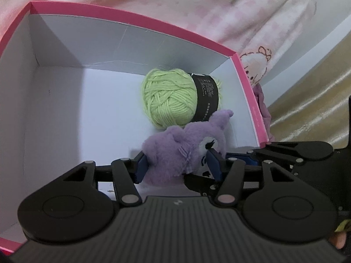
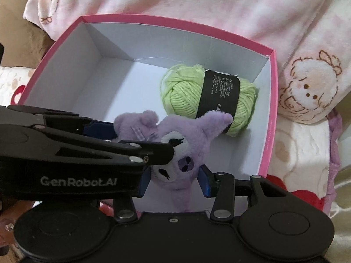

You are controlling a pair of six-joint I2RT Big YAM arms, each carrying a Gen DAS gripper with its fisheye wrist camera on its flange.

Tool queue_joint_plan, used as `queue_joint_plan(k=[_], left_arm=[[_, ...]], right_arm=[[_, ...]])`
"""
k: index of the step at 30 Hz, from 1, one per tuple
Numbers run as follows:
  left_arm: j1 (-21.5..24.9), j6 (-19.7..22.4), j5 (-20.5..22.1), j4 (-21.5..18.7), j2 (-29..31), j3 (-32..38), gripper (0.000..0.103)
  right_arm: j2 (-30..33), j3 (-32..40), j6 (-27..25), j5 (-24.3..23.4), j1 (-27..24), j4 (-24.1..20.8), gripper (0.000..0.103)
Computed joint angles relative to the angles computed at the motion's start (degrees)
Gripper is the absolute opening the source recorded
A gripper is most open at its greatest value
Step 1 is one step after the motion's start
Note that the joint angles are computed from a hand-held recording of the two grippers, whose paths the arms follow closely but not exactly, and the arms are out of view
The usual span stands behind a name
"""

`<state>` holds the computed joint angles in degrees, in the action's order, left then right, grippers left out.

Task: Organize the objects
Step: 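Open the left tool to drop the plush beside the yarn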

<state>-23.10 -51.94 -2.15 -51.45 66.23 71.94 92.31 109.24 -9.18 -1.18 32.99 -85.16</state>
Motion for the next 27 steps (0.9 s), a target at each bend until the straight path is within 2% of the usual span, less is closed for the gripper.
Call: queue_joint_plan(k=[5,7,9,12,14,16,19,21,23,27], left_arm=[[-0.4,-3.2,-0.5,1.4,0.3,-1.1,0.055],[-0.8,-4.0,-1.2,0.3,1.0,-0.7,0.05],[-1.2,-4.5,-3.1,-1.2,1.8,-0.1,0.051],[-1.1,-4.4,-2.4,0.2,1.3,-0.8,0.05],[-1.1,-3.8,-1.5,1.1,1.0,-1.1,0.039],[-1.2,-3.4,-1.0,1.4,1.0,-1.0,0.036],[-2.4,-3.6,-4.3,-0.2,1.5,0.3,0.036],[-3.0,-3.6,-5.1,-0.8,1.3,1.0,0.036],[-3.6,-3.4,-5.2,-2.7,0.9,1.9,0.036],[-5.1,-1.4,-7.4,-10.0,0.6,7.0,0.04]], right_arm=[[-0.4,-1.1,-0.3,4.3,1.1,1.2,0.05],[-1.1,-2.5,-1.2,7.3,1.6,3.1,0.05],[-2.0,-3.9,-2.4,9.3,1.7,5.1,0.05],[-2.9,-4.3,-1.8,3.6,0.0,5.3,0.05],[-4.5,-5.9,-2.0,2.3,-0.6,7.0,0.05],[-6.3,-7.5,-1.4,-1.2,-1.8,8.4,0.05],[-9.7,-10.4,-0.3,-5.8,-3.3,10.9,0.051],[-12.6,-12.6,-0.1,-7.6,-4.1,13.4,0.052],[-15.1,-14.0,0.1,-10.6,-5.0,14.9,0.052],[-19.2,-14.9,-0.4,-15.9,-6.0,14.8,0.053]])
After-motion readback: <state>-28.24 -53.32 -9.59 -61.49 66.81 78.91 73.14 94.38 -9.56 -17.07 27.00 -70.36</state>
